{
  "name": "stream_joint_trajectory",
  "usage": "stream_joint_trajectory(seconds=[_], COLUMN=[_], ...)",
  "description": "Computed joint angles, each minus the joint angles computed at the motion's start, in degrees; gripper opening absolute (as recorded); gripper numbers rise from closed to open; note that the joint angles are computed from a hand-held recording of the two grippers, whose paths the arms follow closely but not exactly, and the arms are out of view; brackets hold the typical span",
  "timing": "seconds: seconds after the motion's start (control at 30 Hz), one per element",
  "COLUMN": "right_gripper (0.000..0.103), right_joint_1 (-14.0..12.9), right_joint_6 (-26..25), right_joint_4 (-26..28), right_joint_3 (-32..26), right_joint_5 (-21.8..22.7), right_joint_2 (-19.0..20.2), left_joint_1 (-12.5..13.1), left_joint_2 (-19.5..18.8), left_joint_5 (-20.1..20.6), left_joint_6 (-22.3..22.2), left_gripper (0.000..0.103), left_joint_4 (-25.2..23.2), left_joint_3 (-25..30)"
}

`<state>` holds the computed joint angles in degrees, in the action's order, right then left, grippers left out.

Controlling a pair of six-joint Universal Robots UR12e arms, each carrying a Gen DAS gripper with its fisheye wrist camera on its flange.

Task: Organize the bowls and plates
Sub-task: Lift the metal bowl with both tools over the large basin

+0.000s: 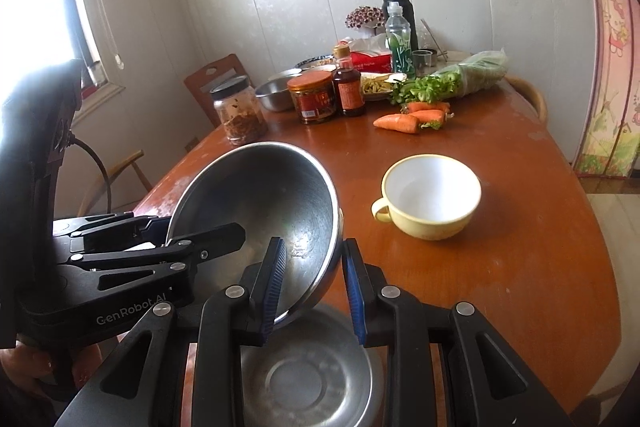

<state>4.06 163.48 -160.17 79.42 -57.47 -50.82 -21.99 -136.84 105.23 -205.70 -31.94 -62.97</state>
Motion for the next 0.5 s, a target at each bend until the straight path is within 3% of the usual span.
stream_joint_trajectory(seconds=[0.5], right_gripper=[0.031], right_joint_1=[-0.9], right_joint_6=[-1.6], right_joint_4=[-3.8], right_joint_3=[7.6], right_joint_5=[-0.4], right_joint_2=[-3.9], left_joint_1=[-1.9], left_joint_2=[1.9], left_joint_5=[0.7], left_joint_6=[-0.1], left_gripper=[0.034], left_joint_4=[2.3], left_joint_3=[-4.5])
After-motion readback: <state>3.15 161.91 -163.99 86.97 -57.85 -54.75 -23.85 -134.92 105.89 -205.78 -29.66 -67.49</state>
